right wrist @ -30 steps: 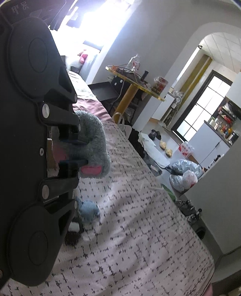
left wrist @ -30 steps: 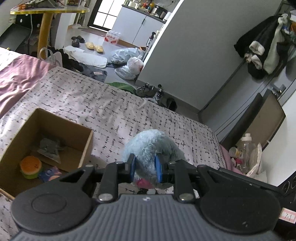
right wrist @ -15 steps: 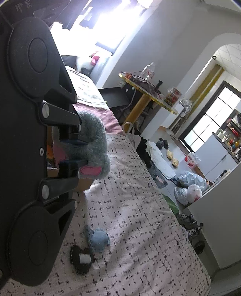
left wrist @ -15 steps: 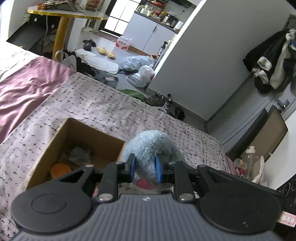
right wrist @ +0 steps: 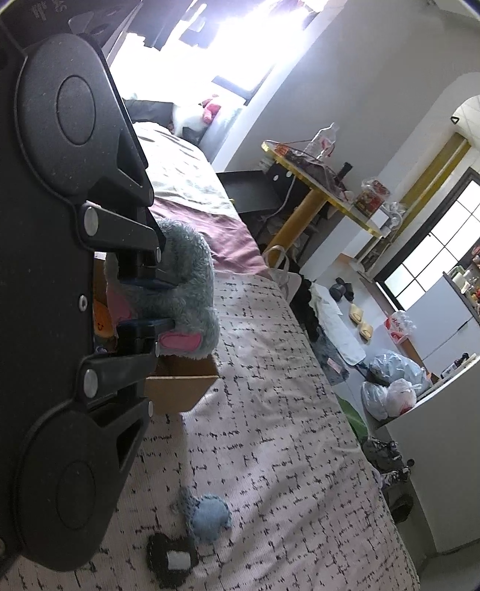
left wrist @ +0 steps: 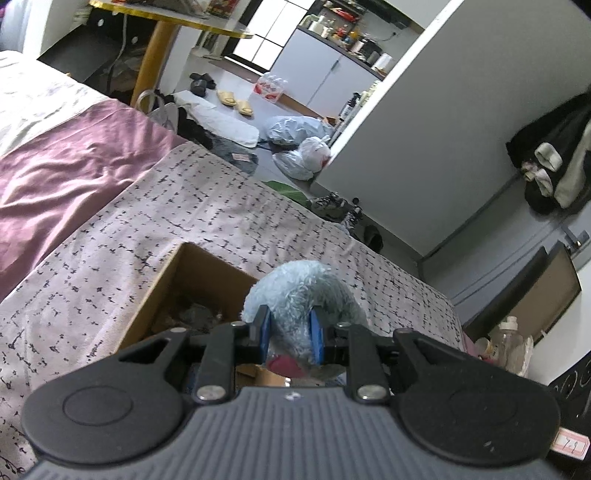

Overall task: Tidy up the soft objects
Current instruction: 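Carry the grey-pink plush toy over the cardboard box with the left tool, then open both tools to drop the grey-pink plush into the box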

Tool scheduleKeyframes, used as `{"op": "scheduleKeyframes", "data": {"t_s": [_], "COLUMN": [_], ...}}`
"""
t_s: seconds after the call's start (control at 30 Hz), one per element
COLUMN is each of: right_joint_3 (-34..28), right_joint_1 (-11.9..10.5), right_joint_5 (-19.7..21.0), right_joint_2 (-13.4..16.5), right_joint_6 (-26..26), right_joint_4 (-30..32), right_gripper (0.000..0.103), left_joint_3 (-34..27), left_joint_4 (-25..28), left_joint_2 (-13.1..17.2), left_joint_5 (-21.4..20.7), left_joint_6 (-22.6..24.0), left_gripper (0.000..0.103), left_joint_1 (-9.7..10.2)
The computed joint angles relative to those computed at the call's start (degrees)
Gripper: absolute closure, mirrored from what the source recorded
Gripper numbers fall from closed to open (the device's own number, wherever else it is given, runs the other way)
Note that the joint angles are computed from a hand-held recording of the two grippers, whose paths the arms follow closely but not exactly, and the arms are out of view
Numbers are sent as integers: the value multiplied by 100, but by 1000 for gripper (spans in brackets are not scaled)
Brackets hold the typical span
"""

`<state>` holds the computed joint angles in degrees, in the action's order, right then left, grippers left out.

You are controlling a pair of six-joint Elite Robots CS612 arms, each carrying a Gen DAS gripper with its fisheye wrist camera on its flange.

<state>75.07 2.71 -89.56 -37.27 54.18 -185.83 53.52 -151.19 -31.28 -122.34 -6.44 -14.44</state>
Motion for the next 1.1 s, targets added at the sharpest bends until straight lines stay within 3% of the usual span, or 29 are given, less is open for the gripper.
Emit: {"op": "scheduleKeyframes", "data": {"t_s": [0.3, 0.4, 0.53, 0.6, 0.7, 1.03, 1.1], "right_joint_3": [-462, -564, -541, -485, -317, -37, 12], "right_joint_1": [33, 52, 37, 28, 12, -9, -8], "right_joint_5": [40, -21, -36, -98, -186, -169, -144], "right_joint_2": [255, 306, 286, 245, 151, 3, -22], "right_joint_6": [153, -41, -44, 61, 46, 49, 50], "right_joint_4": [540, 664, 821, 882, 843, 732, 696], "right_gripper": [83, 81, 81, 81, 81, 80, 79], "left_joint_3": [-573, -739, -909, -913, -986, -812, -737], "left_joint_4": [460, 595, 772, 823, 968, 1034, 992], "left_joint_2": [384, 503, 643, 670, 740, 572, 510], "left_joint_5": [-25, -42, -80, -25, -149, 144, 228], "left_joint_6": [-173, -199, -323, -270, -269, -83, -42], "left_gripper": [84, 85, 87, 98, 97, 93, 87], "left_joint_1": [82, 90, 77, 44, 30, 19, 15]}}
